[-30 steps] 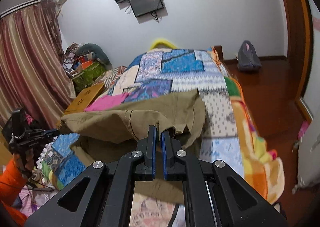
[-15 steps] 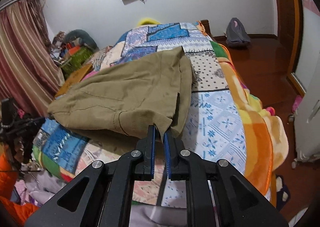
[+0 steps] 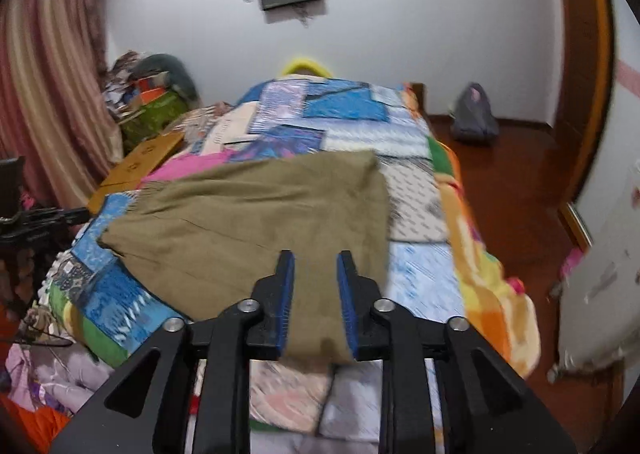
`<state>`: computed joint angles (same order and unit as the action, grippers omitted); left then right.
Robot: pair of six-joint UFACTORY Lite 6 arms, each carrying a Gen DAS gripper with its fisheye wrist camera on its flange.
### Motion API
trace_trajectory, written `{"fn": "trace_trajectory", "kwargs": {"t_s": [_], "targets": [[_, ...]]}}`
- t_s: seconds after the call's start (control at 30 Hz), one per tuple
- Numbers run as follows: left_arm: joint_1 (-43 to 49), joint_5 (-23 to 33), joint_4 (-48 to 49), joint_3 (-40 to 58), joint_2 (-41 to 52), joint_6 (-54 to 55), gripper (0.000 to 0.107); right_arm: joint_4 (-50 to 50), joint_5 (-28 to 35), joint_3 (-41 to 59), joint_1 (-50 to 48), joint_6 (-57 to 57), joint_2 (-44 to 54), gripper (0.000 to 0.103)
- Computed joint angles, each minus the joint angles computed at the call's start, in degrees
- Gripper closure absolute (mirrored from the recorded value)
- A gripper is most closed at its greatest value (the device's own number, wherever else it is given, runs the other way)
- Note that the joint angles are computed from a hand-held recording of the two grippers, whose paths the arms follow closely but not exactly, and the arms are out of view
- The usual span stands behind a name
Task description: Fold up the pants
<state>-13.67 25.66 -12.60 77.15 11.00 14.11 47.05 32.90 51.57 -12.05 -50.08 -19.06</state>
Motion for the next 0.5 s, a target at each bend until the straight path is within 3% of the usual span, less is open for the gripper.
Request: {"fn": "trace_trajectory", "kwargs": {"t_s": [0.2, 0.3, 0.37, 0.5], "targets": [[-2.4, -0.7, 2.3, 4.0, 8.1, -3.8, 0.100, 1.6, -6.4, 0.6, 9.1, 1.2, 12.2, 0.076], [-1.6, -1.9, 1.3, 3.9, 10.8, -4.0, 0.090, 2.0, -8.2, -0.5, 9.8, 0.5, 17.1, 0.077], [-1.0, -3.6, -1.6, 2.1, 10.8, -1.8, 0.081, 8.3, -7.0, -2.5, 7.7, -5.7, 16.7, 0.077], [-1.1, -3.6, 1.6, 1.9, 10.3, -3.4, 0.076, 1.7, -4.3, -0.8, 5.1, -0.4, 17.0, 0.076]]}}
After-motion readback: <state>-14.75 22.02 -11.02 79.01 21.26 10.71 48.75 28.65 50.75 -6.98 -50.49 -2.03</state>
